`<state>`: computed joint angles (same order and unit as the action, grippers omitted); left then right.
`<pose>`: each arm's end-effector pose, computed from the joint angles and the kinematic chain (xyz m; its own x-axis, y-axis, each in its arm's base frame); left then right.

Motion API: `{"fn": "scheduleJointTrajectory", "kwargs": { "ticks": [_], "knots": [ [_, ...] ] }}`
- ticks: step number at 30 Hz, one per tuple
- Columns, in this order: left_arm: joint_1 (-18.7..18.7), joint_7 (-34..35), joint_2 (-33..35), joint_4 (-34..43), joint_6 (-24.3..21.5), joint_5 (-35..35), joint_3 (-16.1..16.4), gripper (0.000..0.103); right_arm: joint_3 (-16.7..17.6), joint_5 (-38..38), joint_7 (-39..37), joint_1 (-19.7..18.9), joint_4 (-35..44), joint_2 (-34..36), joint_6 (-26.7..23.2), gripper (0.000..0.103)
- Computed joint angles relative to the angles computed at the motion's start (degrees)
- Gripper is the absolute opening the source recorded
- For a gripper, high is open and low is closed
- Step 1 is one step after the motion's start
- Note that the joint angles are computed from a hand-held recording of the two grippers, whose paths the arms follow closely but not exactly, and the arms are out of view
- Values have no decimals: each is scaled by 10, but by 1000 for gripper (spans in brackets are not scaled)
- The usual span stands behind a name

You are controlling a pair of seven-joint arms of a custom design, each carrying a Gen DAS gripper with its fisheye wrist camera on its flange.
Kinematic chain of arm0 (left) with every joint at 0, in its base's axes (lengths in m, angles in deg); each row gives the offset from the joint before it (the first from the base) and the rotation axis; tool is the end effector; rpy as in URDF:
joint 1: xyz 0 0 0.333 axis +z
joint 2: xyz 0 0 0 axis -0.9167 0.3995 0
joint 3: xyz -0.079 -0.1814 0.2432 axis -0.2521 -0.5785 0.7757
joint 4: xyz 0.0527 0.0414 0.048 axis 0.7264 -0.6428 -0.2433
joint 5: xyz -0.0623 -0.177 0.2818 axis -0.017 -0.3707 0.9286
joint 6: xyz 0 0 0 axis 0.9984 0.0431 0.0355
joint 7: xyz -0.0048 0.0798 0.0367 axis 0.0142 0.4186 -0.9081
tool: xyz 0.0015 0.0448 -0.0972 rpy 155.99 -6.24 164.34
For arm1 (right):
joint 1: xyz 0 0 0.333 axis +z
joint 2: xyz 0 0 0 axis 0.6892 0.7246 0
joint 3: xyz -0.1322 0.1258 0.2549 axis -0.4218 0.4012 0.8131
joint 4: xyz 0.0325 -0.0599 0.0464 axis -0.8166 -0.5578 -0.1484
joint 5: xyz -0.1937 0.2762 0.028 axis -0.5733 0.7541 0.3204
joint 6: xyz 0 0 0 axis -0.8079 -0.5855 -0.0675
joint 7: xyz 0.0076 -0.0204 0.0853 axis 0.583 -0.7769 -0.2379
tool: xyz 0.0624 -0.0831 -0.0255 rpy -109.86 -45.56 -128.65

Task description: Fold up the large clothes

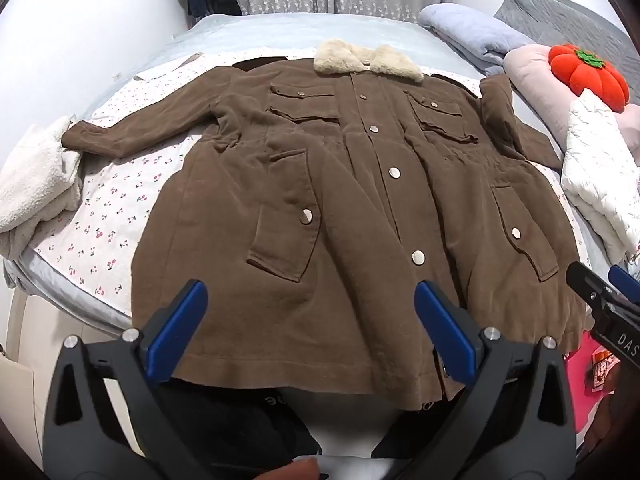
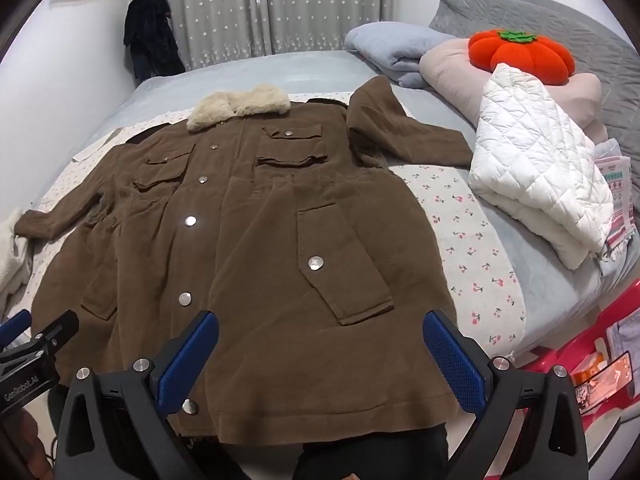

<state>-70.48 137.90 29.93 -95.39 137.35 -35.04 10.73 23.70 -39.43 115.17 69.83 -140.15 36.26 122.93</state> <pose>0.4819 -0.1457 0.6015 -0.0131 -0.9999 -0.0028 -0.8137 0.0123 -0.5812 0.4590 0.3022 0.5859 -0.2134 -0.9767 -0.0232 -0.7627 0.1814 -0.6208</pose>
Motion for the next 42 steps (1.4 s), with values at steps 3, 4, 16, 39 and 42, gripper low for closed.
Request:
{"fn": "scheduleJointTrajectory", "kwargs": {
  "ticks": [3, 4, 16, 39, 42],
  "knots": [
    [0, 4, 0, 1, 0, 0, 1, 103, 0, 2, 0, 0, -1, -1, -1, 103],
    [0, 3, 1, 2, 0, 0, 1, 103, 0, 2, 1, 0, 0, -1, -2, 103],
    [-3, 1, 7, 11, -7, 8, 0, 103, -1, 5, 2, -1, 7, 0, -8, 103],
    [-4, -9, 10, 12, -12, 17, 2, 103, -2, 16, 0, -4, 8, 2, -8, 103],
    [-3, -10, 10, 10, -10, 17, 3, 103, -3, 19, -2, -3, 9, 4, -8, 103]
  ]
}}
